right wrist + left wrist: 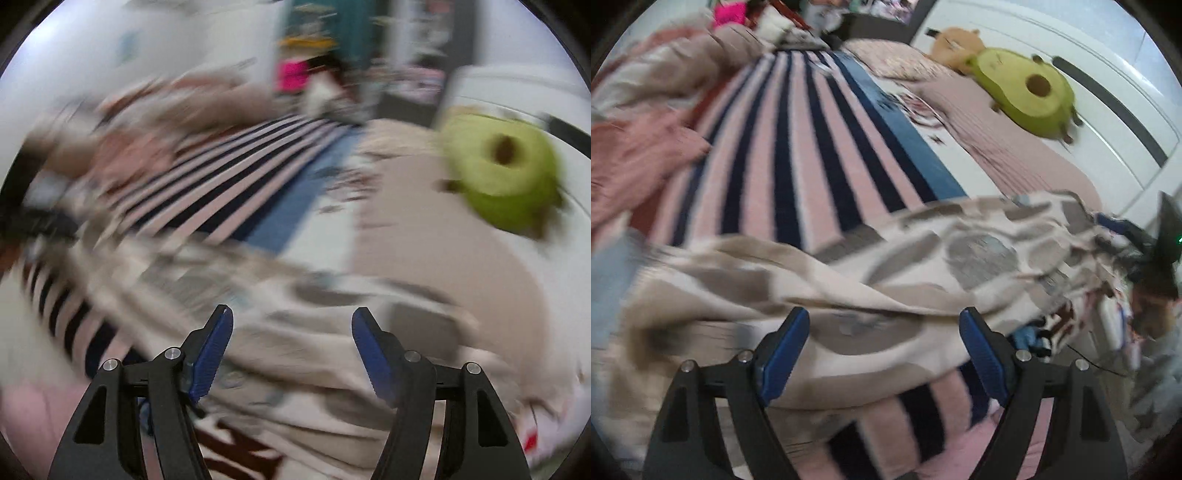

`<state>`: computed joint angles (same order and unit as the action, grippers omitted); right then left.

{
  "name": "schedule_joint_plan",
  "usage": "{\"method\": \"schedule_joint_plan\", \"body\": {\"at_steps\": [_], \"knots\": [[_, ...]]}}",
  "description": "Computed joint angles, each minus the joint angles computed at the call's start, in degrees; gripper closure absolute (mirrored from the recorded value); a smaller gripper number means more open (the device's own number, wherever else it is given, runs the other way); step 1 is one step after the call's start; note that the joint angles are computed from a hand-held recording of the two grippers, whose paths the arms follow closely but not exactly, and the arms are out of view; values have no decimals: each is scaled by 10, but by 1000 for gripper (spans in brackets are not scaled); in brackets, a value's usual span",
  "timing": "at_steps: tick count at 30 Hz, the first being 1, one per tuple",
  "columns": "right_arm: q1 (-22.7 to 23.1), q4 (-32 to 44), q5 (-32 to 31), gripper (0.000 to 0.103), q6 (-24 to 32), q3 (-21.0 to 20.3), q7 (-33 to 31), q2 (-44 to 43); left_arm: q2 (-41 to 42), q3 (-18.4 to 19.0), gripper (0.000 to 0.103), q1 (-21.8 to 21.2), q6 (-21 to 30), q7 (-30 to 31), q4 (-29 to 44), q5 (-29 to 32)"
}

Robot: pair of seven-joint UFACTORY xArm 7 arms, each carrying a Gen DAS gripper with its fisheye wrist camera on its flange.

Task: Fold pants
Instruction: 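Lower the pants onto the bed and open both grippers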

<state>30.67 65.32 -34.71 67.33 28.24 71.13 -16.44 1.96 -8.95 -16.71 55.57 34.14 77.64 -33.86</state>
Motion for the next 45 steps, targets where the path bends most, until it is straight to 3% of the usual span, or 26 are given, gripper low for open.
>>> {"method": "schedule_joint_plan", "body": {"at_steps": [5, 8, 10, 12, 19, 22, 32, 35, 37, 42, 45], "knots": [[25, -2, 48, 42, -93, -36, -107, 84, 22, -8, 23, -3, 42, 6, 1, -30], [39, 5, 36, 49, -72, -45, -118, 116, 28, -13, 23, -10, 33, 0, -4, -10], [47, 10, 30, 82, -60, -55, -132, 128, 36, -14, 23, -11, 34, -4, 1, -4], [51, 6, 29, 102, -60, -65, -130, 126, 40, -16, 23, -12, 28, -5, 4, -2], [32, 1, -24, 102, -52, -78, -71, 96, 50, -20, 23, -18, -23, -10, 15, 29], [19, 19, -41, 102, -44, -82, -84, 106, 62, -21, 23, -23, -68, -21, 23, 51], [-20, 33, -20, 100, -71, -124, -99, 138, 156, -25, 23, -17, -97, -70, 105, 101], [-27, 21, 6, 87, -85, -131, -106, 137, 176, -29, 23, -16, -106, -87, 120, 113], [-30, 9, 11, 69, -84, -130, -102, 123, 176, -32, 23, -18, -122, -93, 118, 121], [-33, -18, 7, 60, -21, -102, -73, 41, 136, -45, 23, -3, -159, -72, 86, 88], [-39, -23, 11, 53, 60, -66, -50, -18, 101, -45, 23, 0, -172, -58, 57, 69]]}}
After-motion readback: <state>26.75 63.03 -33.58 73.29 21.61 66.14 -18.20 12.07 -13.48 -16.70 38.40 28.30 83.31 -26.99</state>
